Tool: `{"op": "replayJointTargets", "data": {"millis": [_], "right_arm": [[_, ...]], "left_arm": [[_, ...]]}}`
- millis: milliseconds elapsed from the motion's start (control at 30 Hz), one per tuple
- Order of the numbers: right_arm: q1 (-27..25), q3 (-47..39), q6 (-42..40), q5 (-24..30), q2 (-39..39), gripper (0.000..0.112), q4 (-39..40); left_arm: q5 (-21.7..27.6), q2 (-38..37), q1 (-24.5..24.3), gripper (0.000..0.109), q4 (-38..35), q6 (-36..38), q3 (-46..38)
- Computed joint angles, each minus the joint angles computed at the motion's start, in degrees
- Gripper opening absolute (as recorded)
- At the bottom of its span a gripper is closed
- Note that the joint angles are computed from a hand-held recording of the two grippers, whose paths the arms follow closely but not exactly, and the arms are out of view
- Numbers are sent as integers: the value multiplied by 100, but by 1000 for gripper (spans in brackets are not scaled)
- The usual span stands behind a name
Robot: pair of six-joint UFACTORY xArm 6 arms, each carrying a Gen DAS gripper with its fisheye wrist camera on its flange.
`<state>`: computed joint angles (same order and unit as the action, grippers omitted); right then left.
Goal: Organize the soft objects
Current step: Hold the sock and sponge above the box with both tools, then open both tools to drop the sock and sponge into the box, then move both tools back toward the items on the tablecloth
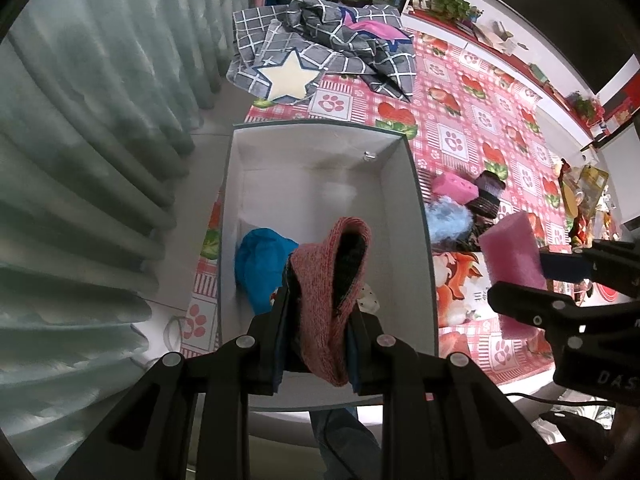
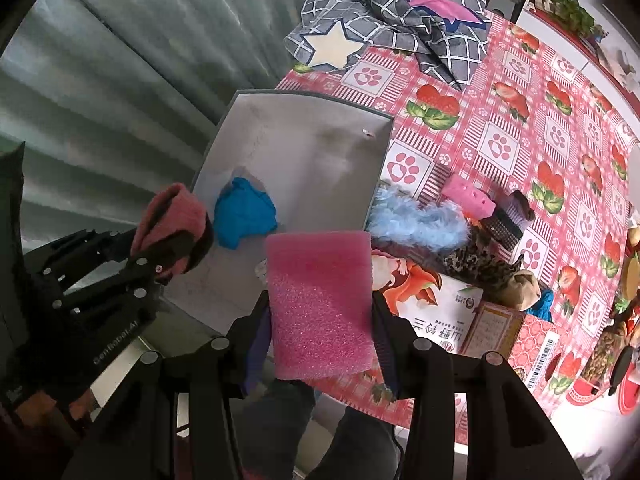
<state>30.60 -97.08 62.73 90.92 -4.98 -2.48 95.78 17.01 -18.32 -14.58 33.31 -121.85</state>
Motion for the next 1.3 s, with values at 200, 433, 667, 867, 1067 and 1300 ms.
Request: {"op": "replayJointTargets", "data": {"millis": [200, 433, 667, 867, 1067, 1300], "right_arm": [[-158, 23, -115, -194, 107, 47, 95], [-374, -244, -295, -369, 432, 47, 140], [-537, -310, -505, -590, 604, 49, 315], [-564, -134, -448, -870, 493, 82, 311], [-628, 163, -225, -932, 190, 82, 344], [-766, 1118, 560, -801, -963, 82, 209]], "left_arm": [[99, 88, -69, 26, 149, -10, -27], [58, 197, -205, 27, 273, -55, -94], [-43, 94, -213, 64, 195, 32, 71], [-69, -26, -192, 91, 152, -82, 218], [244, 126, -252, 92, 171, -265, -48], [445, 199, -505, 92, -36, -205, -453]]}}
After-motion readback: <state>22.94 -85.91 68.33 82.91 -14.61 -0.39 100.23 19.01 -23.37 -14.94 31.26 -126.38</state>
